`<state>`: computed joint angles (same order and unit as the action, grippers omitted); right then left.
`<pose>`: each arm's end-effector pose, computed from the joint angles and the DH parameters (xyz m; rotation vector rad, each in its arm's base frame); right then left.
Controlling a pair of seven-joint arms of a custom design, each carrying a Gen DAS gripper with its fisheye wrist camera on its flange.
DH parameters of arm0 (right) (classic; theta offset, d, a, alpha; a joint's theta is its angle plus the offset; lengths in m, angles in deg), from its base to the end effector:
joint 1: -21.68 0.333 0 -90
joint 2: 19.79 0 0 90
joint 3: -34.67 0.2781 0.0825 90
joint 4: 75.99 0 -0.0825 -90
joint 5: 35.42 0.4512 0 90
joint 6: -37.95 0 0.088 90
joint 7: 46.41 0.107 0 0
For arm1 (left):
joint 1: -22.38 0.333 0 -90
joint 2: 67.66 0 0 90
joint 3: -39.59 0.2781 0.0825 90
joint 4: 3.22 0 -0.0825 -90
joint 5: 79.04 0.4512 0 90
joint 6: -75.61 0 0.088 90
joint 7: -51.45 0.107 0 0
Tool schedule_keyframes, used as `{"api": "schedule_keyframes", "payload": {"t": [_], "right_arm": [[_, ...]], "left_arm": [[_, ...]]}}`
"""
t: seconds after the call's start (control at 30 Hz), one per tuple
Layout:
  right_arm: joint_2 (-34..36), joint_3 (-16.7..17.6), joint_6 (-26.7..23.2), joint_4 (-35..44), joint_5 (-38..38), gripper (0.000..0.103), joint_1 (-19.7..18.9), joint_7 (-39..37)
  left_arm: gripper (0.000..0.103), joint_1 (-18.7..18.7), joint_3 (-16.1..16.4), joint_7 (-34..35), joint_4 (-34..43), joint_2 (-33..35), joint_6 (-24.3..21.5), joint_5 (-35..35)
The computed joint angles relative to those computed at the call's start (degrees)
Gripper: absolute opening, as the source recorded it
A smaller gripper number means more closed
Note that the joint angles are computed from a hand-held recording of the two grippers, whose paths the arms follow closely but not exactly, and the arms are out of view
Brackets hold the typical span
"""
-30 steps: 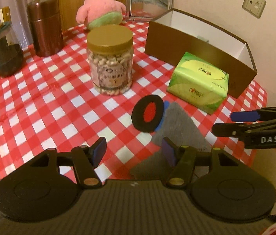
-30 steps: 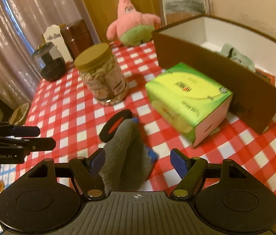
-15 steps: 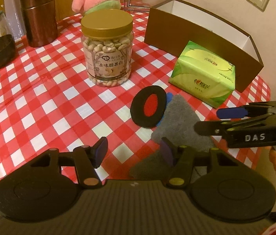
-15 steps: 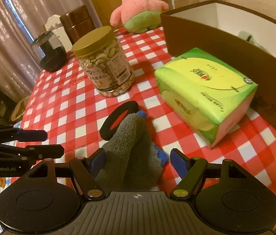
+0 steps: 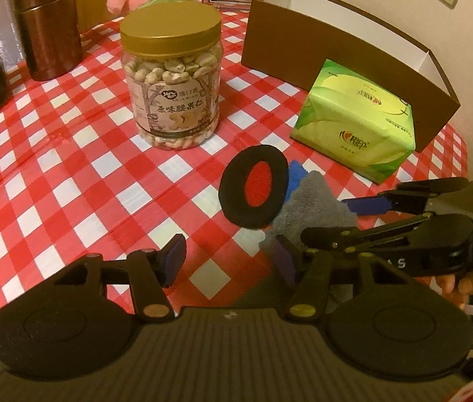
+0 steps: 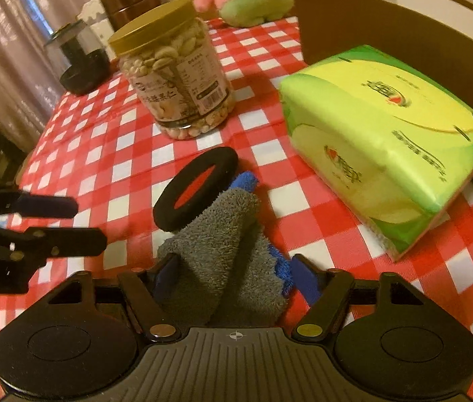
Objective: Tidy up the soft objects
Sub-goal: 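Grasp the black-and-red earmuff pad with the left gripper while the right gripper grasps the grey sock, then lift the earmuff pad with the left gripper while the right gripper lifts the grey sock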
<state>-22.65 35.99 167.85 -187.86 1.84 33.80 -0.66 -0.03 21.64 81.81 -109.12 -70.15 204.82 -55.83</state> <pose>0.6228 0.1649 0.4822 -2.2313 1.0747 -0.0324 0.5045 -0.4179 0.5329 -2.0645 1.7814 -0.6617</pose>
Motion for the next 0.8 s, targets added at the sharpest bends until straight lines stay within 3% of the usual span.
{"api": "schedule_keyframes", "payload": {"t": [0.03, 0.1, 0.2, 0.8], "right_arm": [[-0.2, 0.0, 0.1, -0.3, 0.8, 0.045, 0.1, -1.4], [0.2, -0.3, -1.9, 0.3, 2.6, 0.035, -0.1, -2.4], [-0.3, -0.2, -1.2, -0.4, 3.1, 0.028, -0.1, -3.2], [2.6, 0.2, -3.3, 3.5, 1.0, 0.028, -0.7, -2.9]], "left_arm": [[0.055, 0.0, 0.1, 0.4, 0.1, 0.2, 0.3, -0.1], [0.055, 0.1, 0.2, 1.3, 0.3, 0.8, 0.8, -0.4], [0.055, 0.2, 0.5, 2.8, 0.8, 1.9, 1.4, -0.8], [0.058, 0.8, 2.2, 12.6, 6.0, 10.8, 7.3, -3.8]]}}
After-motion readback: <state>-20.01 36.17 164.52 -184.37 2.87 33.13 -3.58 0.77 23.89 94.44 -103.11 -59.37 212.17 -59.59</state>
